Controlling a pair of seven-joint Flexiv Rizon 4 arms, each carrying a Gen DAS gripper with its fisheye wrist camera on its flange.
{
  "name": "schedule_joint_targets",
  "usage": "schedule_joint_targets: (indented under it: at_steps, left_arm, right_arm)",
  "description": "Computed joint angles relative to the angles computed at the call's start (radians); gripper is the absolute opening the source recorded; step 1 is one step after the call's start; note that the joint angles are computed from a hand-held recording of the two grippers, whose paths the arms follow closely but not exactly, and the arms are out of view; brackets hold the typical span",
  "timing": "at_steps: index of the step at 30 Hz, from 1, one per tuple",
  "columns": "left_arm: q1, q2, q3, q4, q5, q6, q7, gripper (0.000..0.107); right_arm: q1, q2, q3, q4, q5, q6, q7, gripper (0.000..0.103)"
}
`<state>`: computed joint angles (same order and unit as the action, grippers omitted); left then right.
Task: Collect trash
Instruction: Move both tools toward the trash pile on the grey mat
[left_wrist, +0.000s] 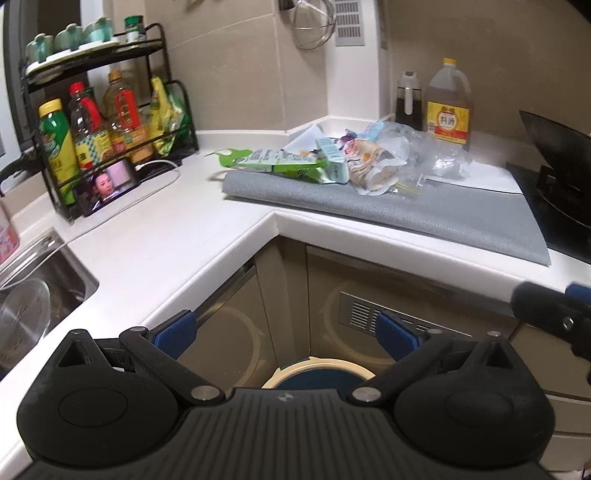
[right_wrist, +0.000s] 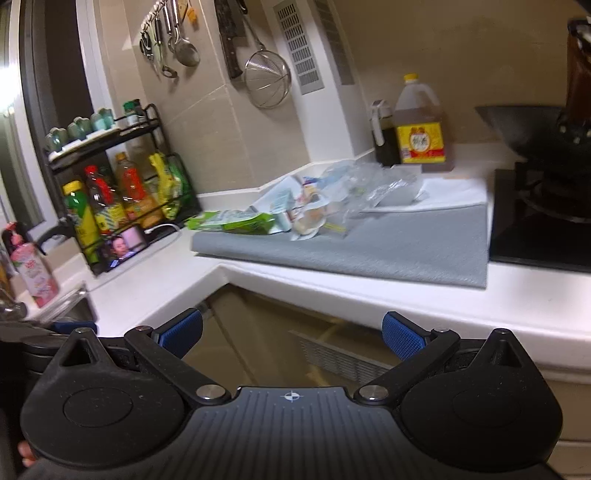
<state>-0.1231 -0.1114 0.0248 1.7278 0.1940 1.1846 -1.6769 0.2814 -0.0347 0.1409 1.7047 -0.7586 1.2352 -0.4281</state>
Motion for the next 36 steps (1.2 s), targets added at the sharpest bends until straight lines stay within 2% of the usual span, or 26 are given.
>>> schedule_joint_targets:
  at_steps: [2,5,7,11,13,15,17,18,20,24,29,31,33,36]
  left_arm:
    - [0.001,0.010,0.000,0.013,-0.007,0.005,0.000,0.103]
    - [-0.003,0.029,0.005,0.021,0.030,-0.001,-0.029,0.103]
    - [-0.001,0.043,0.003,0.031,0.044,0.003,-0.031,0.103]
    - [0.013,0.069,-0.009,0.106,-0.028,0.154,0.037,0.103]
    - [0.017,0.074,-0.022,0.146,-0.117,0.220,0.117,0.103]
    - [0.015,0.078,-0.027,0.157,-0.151,0.229,0.148,0.103]
    - [0.013,0.080,-0.031,0.164,-0.177,0.231,0.175,0.103]
    - [0.012,0.081,-0.032,0.166,-0.191,0.231,0.191,0.103]
    - [0.013,0.080,-0.030,0.159,-0.186,0.214,0.187,0.103]
    - [0.021,0.065,-0.023,0.121,-0.166,0.168,0.163,0.103]
    - [0.028,0.031,-0.005,0.048,-0.101,0.143,0.088,0.103]
    - [0.027,0.014,0.006,0.014,-0.058,0.140,0.055,0.103]
    - [0.025,-0.004,0.016,-0.024,-0.019,0.127,0.027,0.103]
    - [0.028,-0.032,0.021,-0.070,-0.012,0.097,0.023,0.103]
  right_arm:
    - [-0.004,0.009,-0.001,0.009,-0.007,0.004,0.027,0.103]
    - [-0.021,0.021,-0.011,0.027,-0.112,0.027,0.127,0.103]
    - [-0.028,0.022,-0.008,0.032,-0.120,0.036,0.141,0.103]
    - [-0.036,0.021,-0.005,0.035,-0.124,0.060,0.149,0.103]
    - [-0.039,0.020,-0.004,0.042,-0.107,0.096,0.128,0.103]
    - [-0.041,0.017,-0.003,0.049,-0.074,0.145,0.103,0.103]
    - [-0.035,0.011,0.008,0.051,0.046,0.184,0.006,0.103]
    - [-0.033,0.010,0.008,0.051,0.068,0.194,-0.012,0.103]
    - [-0.031,0.008,-0.009,0.042,-0.012,0.186,0.036,0.103]
    - [-0.051,-0.008,-0.057,-0.003,-0.309,0.175,0.234,0.103]
    - [-0.066,-0.054,-0.089,-0.078,-0.448,0.202,0.263,0.103]
    - [-0.072,-0.068,-0.115,-0.105,-0.545,0.218,0.334,0.103]
    - [-0.077,-0.082,-0.120,-0.129,-0.564,0.217,0.341,0.103]
    - [-0.074,-0.108,-0.117,-0.157,-0.498,0.199,0.275,0.103]
